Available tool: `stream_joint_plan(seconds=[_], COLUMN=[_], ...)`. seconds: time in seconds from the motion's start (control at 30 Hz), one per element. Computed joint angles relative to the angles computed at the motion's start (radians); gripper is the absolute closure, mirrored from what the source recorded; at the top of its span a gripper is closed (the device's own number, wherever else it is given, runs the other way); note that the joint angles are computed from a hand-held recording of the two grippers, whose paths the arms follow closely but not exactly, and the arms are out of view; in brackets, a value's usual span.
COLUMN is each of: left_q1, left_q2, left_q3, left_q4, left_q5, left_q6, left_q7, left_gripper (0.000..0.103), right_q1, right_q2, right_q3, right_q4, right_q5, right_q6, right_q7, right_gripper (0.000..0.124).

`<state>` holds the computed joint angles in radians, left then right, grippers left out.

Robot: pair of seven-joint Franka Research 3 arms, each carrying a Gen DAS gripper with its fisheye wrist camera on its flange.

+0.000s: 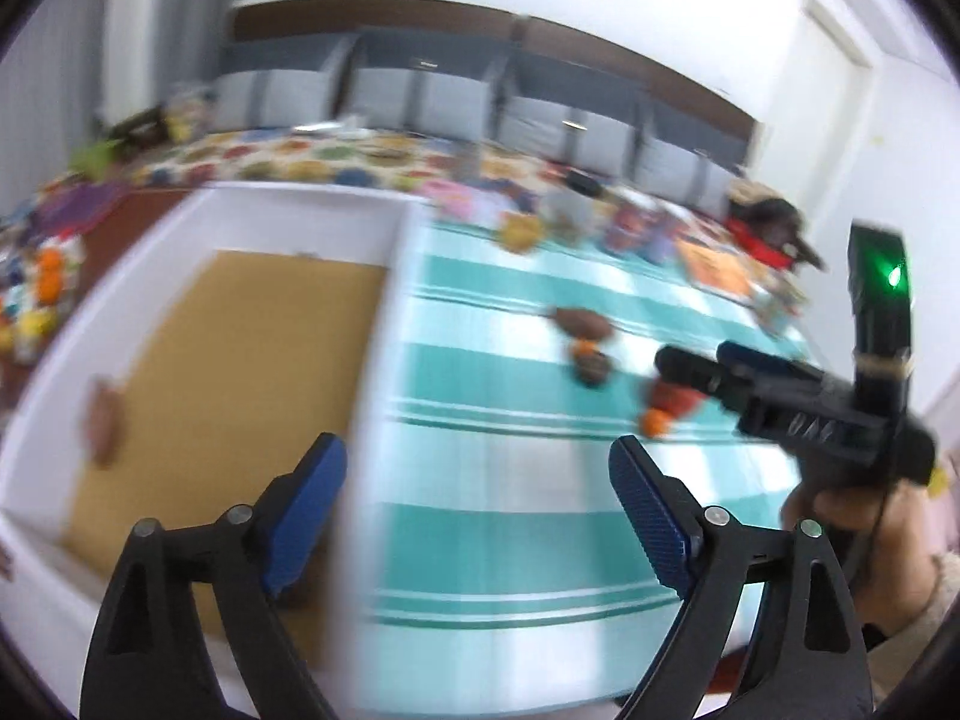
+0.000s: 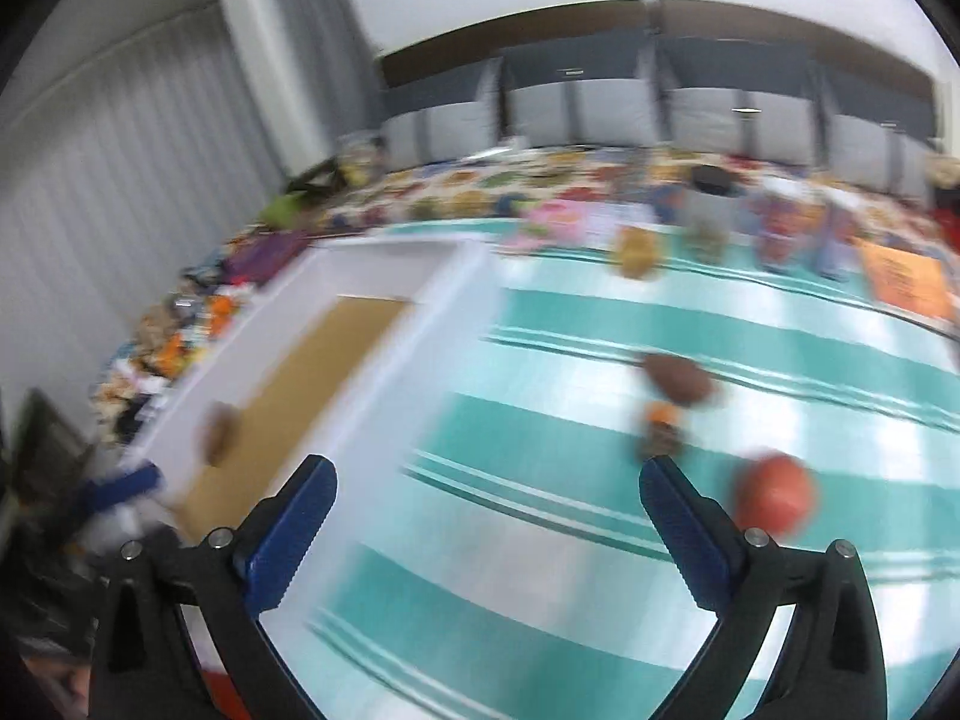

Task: Organize fruits

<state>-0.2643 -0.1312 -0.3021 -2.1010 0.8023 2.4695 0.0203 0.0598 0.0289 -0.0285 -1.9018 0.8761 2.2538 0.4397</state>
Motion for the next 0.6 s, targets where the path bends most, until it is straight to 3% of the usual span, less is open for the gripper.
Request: stream_joint_plan(seconds=[0.2, 0.33, 0.47, 0.6], left_q1=[-0.080, -0.157, -0.238, -0.270], left_q2=[0.327, 0.495, 0.593, 0.633], left_q3=[0.014, 0.060, 0.123, 0.158], left_q4=[0.226, 0.375, 0.492, 0.533], left_q5=[0.000, 0.007, 0.027, 0.020], left_q6=[0.058, 0.027, -0.045, -0.073], left_q7=[0.062, 0.103, 0.125, 0.125], left_gripper=[0.012, 0.012, 0.012, 0.012], right_q1=[-0.094, -0.157, -0.197, -0.222], right_q2=[0.075, 0.152, 0.214, 0.242], right_q3=[-0.058, -0.058, -0.034, -0.008], right_q4=[-0.084, -0.068, -0.042, -0.013], right_q5=[-0.017, -0.027, -0.014, 0.011], right_q6=[0.211, 0.281, 0.349, 0.371], right_q7=[-0.146, -0.175, -0.212, -0.199], right_gripper=[0.023, 0.023, 0.023, 0.023])
